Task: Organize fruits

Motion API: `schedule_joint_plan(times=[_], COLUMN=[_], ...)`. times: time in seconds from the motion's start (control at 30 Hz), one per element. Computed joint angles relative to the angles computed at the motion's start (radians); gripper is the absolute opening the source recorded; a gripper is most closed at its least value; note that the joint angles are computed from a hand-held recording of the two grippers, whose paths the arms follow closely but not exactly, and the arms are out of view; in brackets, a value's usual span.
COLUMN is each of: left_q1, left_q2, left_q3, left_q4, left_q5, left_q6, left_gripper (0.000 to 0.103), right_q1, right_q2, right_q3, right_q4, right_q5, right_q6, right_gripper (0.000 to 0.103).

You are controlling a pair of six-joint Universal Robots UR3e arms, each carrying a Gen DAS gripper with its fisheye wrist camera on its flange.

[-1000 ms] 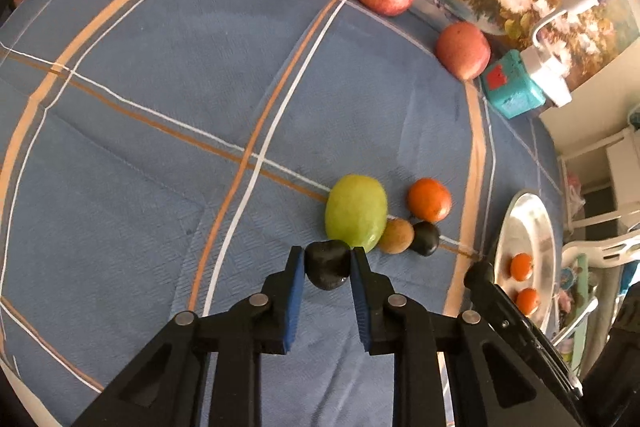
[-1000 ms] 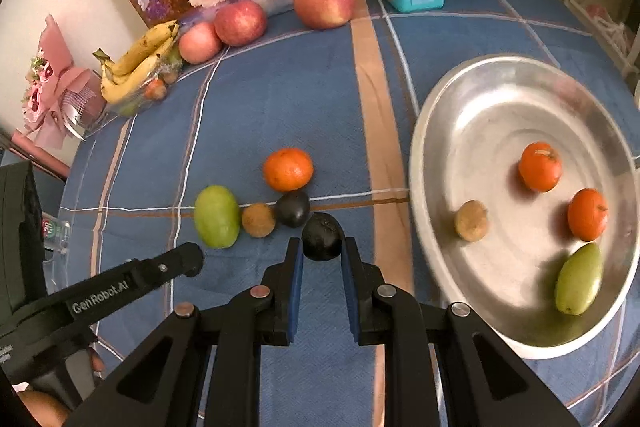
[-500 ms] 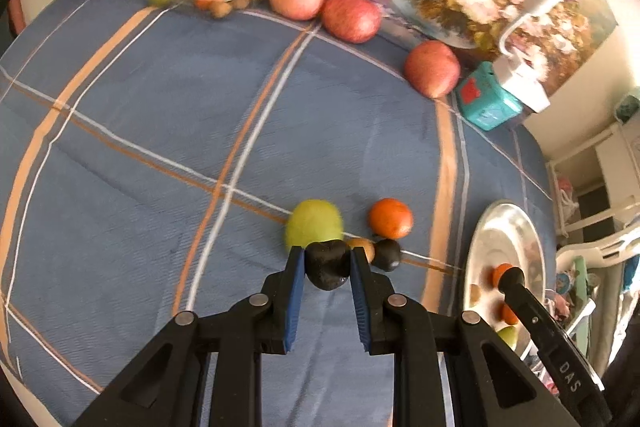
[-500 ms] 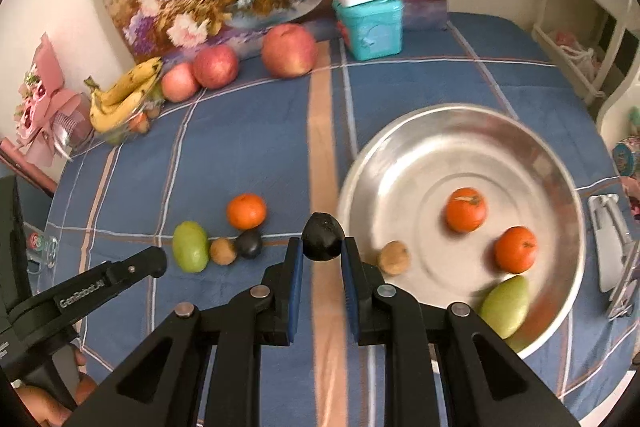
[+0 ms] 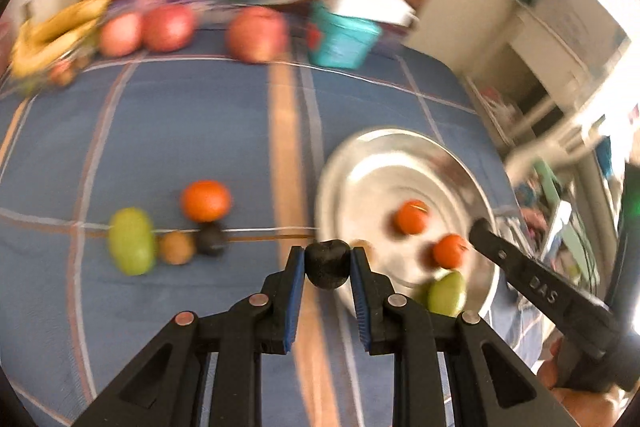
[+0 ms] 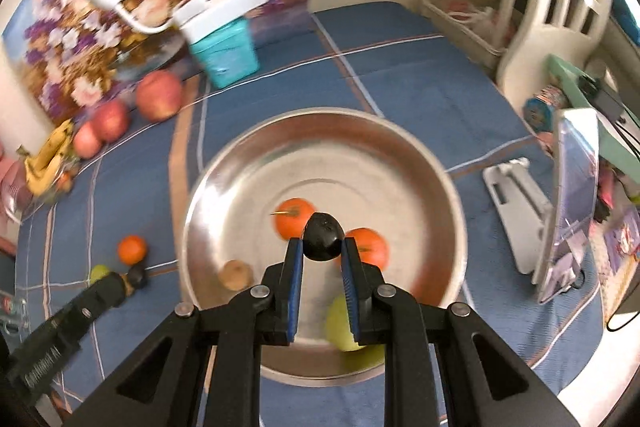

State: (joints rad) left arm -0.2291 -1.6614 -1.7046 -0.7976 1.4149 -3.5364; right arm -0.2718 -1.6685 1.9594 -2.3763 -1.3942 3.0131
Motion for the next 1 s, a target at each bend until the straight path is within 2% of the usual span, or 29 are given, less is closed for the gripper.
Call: schedule_joint_plan(times=[0.27,0.57,0.67,0.7,0.83,1.0], left_q1=[-0.1,-0.116,-0.118,-0.117,-0.104,-0.092], left_q2=[-0.15,-0.17,-0.169,-0.167,-0.155,-0.134], left_q3=[0.083,0.092,0.092,0.092,0.076,0.066], left_q4=[0.045,0.046,0.044,0.04,0.053,0.055], left_q5=[0.036,0.028,0.03,0.029,0.005,-0.002], left_q6=[0.015,0.02,0.016,0.014,0.003,-0.002], left_gripper=[0.025,0.027,0.028,0.029,0.044,0.047], right_q1=[-0.041,-0.012,-0.017,-0.022,-0.031,-0.032], right_q2=[0.001,0.027,0.022,0.018,0.011,0.007], right_q3=[-0.011,-0.031,-0.029,-0.027,-0.031,-0.036], right_q4=[0.054,0.086,0.08,0.08,0.087,0.096], right_q5=[0.05,0.04,0.037,0.04,0.043,0.051], right_q6=[-0.03,-0.027,-0.019,-0.017,-0.015,-0.022], right_gripper=[0.02,0.021,0.025,0.025,0.025,0.025])
